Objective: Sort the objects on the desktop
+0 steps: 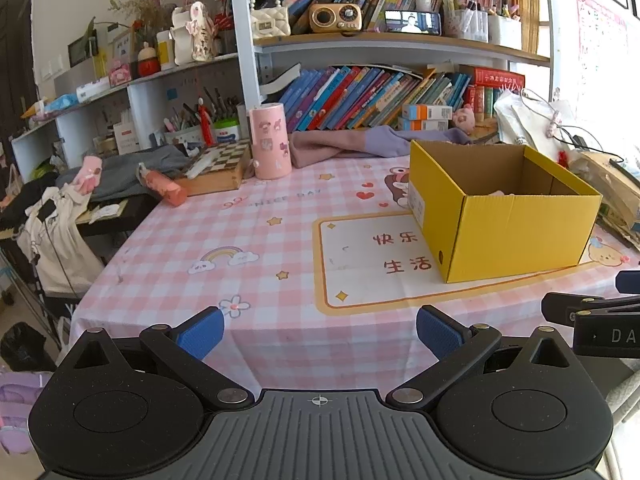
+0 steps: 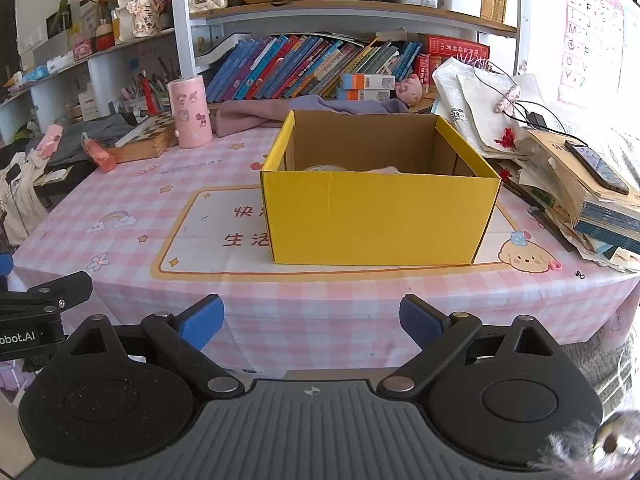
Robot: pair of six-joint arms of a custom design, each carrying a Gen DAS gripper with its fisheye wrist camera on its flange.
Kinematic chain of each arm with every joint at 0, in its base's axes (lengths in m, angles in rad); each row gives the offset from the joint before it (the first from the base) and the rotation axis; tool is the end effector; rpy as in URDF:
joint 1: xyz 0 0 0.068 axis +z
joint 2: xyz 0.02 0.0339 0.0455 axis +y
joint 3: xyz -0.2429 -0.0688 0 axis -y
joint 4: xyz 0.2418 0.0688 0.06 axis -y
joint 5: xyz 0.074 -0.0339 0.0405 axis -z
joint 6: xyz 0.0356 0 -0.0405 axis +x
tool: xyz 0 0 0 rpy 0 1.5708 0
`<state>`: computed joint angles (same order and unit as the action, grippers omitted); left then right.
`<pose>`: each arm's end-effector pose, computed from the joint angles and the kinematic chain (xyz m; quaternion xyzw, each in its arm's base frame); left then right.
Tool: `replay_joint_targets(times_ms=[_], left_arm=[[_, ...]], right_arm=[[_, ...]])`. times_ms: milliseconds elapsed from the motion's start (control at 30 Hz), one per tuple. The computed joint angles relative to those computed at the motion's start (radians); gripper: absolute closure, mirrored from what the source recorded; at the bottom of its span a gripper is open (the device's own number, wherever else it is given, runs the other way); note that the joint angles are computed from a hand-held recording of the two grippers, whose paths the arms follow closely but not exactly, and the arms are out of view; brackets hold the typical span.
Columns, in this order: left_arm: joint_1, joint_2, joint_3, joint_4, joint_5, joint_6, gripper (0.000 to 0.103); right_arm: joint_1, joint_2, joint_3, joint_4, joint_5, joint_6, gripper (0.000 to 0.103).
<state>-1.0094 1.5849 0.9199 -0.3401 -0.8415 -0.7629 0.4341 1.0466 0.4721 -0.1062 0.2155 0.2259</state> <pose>0.1838 -0.2425 0.1719 -0.0054 0.8839 0.0507 0.4649 0.2015 0.0850 0.1743 -0.0472 0.8973 0.0469 0.4364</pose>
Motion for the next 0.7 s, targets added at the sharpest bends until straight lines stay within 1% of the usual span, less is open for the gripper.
replay_joint_targets(times_ms=[400, 700], left_arm=[[0.014, -0.004, -0.013, 0.012, 0.029, 0.006, 0.000], [0.034, -0.009, -0.027, 0.047, 0.064, 0.045, 0.000]], right_arm=[[0.001, 0.041, 0.023, -0.006, -0.007, 0.002, 0.008], [0.000, 0.048, 0.026, -0.003, -0.009, 0.001, 0.008]])
